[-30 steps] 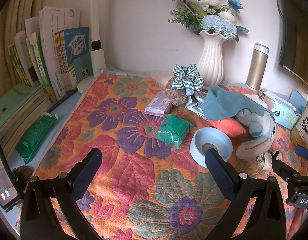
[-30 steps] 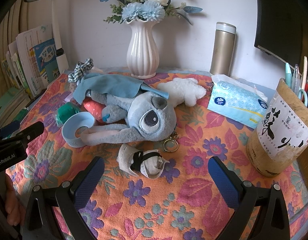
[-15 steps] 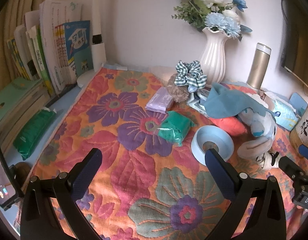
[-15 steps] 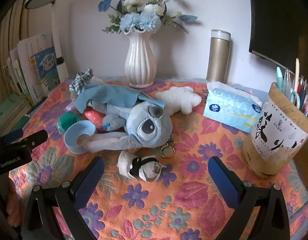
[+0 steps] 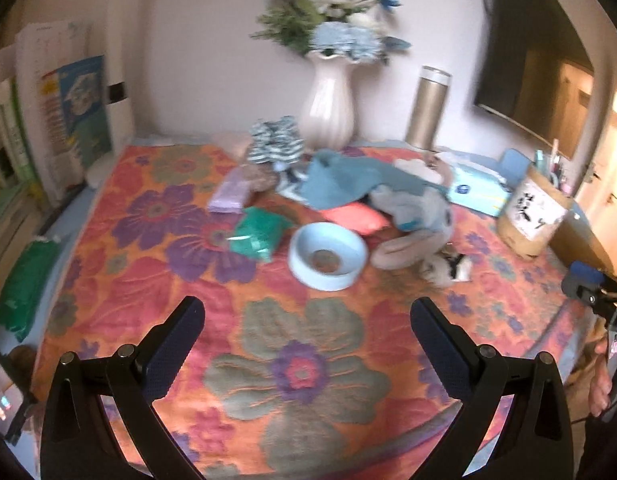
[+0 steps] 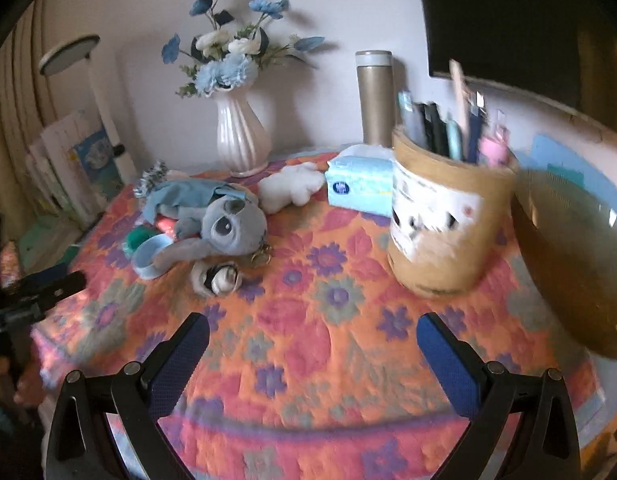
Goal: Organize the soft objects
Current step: 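Move the right tool to the white strapped plush while the left tool reaches the light blue ring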
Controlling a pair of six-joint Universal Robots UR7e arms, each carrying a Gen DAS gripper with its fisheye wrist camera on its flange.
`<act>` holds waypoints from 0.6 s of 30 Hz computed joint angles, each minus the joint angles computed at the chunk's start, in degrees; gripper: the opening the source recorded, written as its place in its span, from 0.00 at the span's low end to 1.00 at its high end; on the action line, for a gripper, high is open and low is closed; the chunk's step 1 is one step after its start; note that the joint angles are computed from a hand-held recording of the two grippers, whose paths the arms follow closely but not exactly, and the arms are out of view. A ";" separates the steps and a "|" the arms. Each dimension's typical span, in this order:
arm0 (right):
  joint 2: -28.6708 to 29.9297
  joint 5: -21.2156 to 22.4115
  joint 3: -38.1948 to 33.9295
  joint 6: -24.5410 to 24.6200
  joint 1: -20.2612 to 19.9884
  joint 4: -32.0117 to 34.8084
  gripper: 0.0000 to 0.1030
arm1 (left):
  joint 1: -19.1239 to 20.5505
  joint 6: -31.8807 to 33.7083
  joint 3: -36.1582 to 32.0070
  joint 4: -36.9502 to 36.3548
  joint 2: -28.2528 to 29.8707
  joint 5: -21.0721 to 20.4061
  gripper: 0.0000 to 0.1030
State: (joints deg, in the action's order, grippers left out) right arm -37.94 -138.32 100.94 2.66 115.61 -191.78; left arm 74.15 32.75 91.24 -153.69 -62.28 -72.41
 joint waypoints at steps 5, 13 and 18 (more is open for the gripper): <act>-0.48 4.12 -1.25 1.65 -0.25 4.10 1.00 | -1.35 -1.64 -3.39 5.03 2.70 1.74 0.99; 9.54 6.38 -20.03 -3.16 -1.14 22.11 1.00 | -1.30 -7.36 -11.36 14.31 8.65 4.35 0.85; 13.30 8.34 -26.31 -3.81 -2.94 27.77 0.96 | -1.06 -9.81 -16.23 17.38 12.86 7.15 0.82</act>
State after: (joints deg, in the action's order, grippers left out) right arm -24.64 -129.98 74.62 -1.15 112.67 -164.01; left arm 73.09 22.94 75.01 -136.31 -49.42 -65.26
